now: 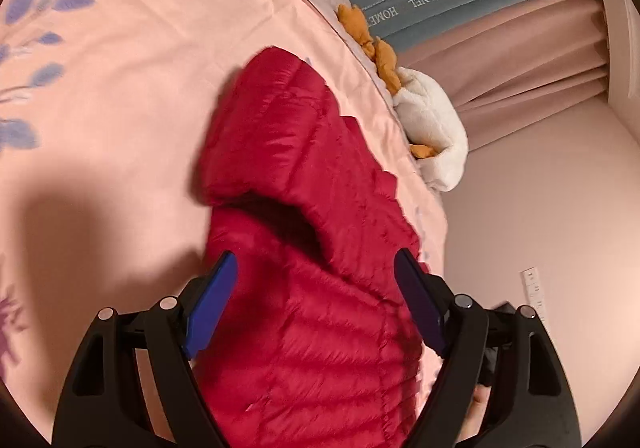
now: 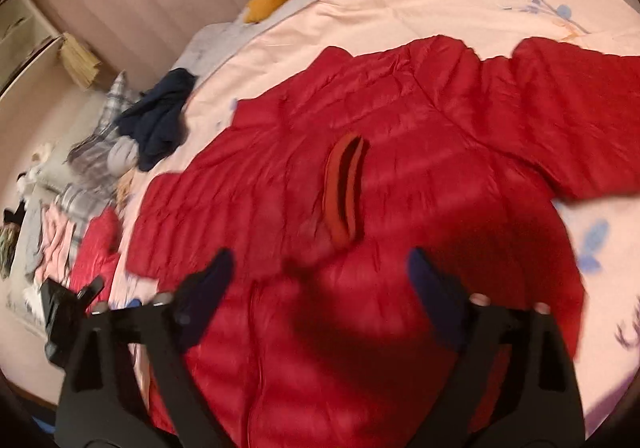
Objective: Fold large clothes
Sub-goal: 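Fold the held sleeve across the jacket body with the left tool, then release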
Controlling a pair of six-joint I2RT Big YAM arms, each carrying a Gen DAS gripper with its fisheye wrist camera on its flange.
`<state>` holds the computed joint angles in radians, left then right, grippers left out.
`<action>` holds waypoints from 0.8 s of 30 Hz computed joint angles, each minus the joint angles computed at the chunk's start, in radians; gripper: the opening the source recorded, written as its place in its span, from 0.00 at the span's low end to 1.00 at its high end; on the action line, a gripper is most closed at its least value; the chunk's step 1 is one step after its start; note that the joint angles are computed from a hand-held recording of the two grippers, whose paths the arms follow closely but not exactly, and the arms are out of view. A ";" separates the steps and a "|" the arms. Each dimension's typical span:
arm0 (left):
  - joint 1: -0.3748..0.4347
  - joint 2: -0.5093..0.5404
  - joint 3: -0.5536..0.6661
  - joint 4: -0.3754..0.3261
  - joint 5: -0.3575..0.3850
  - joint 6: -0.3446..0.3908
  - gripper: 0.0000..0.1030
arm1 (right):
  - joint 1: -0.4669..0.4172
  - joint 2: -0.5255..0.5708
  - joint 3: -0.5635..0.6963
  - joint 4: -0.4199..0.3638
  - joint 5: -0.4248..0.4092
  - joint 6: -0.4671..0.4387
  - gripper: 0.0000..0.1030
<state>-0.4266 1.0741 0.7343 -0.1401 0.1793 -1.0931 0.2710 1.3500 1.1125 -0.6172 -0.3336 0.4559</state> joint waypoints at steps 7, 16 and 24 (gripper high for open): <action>0.024 0.130 0.056 0.066 -0.080 -0.119 0.78 | 0.061 0.120 0.089 -0.009 0.189 -0.085 0.26; 0.014 0.154 0.107 -0.014 -0.154 -0.066 0.78 | 0.010 0.059 0.046 0.020 0.285 -0.179 0.13; 0.016 0.128 0.140 -0.258 -0.108 0.083 0.78 | -0.008 0.028 0.029 0.000 0.314 -0.217 0.42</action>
